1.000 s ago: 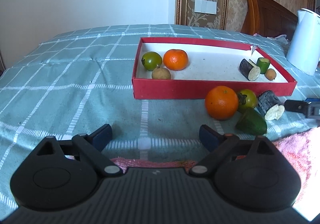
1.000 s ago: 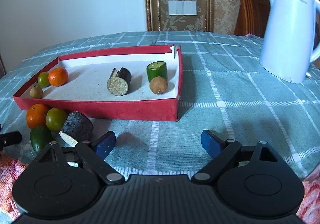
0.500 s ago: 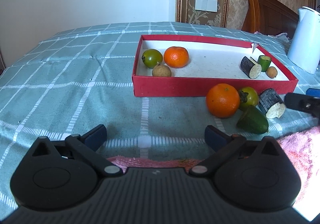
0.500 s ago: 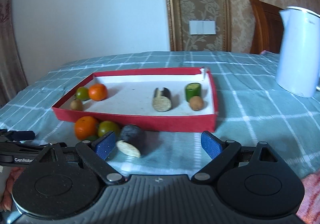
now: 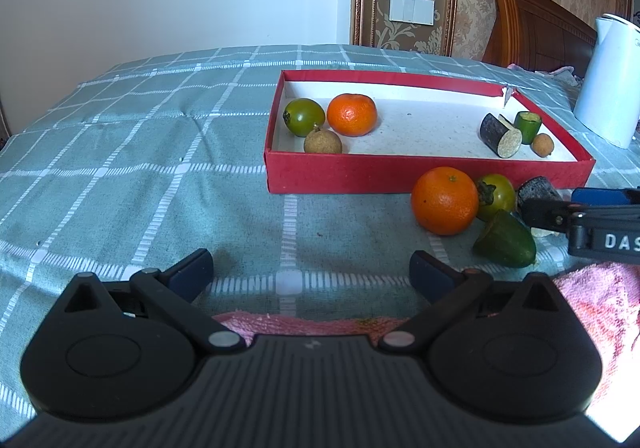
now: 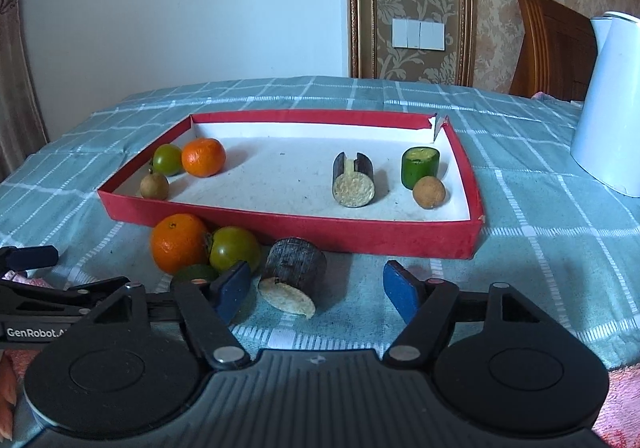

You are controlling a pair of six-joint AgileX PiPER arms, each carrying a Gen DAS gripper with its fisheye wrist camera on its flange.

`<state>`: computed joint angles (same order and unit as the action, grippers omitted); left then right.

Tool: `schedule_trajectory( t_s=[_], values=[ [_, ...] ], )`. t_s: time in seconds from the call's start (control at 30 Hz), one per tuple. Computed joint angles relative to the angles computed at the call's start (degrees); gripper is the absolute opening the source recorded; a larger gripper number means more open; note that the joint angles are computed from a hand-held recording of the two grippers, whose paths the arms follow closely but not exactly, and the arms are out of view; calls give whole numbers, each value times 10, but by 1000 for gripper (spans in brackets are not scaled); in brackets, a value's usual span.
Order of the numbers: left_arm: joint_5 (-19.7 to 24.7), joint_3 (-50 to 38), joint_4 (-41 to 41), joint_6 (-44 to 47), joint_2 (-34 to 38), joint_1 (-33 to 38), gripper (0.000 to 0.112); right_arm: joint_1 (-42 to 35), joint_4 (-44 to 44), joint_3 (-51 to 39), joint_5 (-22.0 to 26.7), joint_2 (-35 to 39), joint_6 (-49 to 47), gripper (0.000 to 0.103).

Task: Organize fruits
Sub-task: 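Close the right tool on the eggplant piece, then carry the eggplant piece into the box and open the right tool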

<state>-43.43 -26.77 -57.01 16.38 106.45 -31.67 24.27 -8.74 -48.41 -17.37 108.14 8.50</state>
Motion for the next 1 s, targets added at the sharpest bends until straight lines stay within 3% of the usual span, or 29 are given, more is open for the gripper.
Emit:
schedule_trajectory(
  t_s=[0.07,0.17,0.27,0.4,0.57,1.0],
  values=[
    [0,0,0,0,0,0,103,1,3,-7,5,6,1,66],
    [0,1,1,-1,0,0,103,-1,-61,-17,16,14,64,60],
    [0,0,1,-1,0,0,103,11,9,-12,8,17,-6,49],
    [-1,1,2,-2,0,0,103,12,23,-9,5,16,-21,37],
    [-1,1,2,-2,1,0,103,14,52,-4,-2,15,-47,33],
    [-1,1,4,-3,1,1,103,-2,4,14,-13,-7,-5,33]
  ],
)
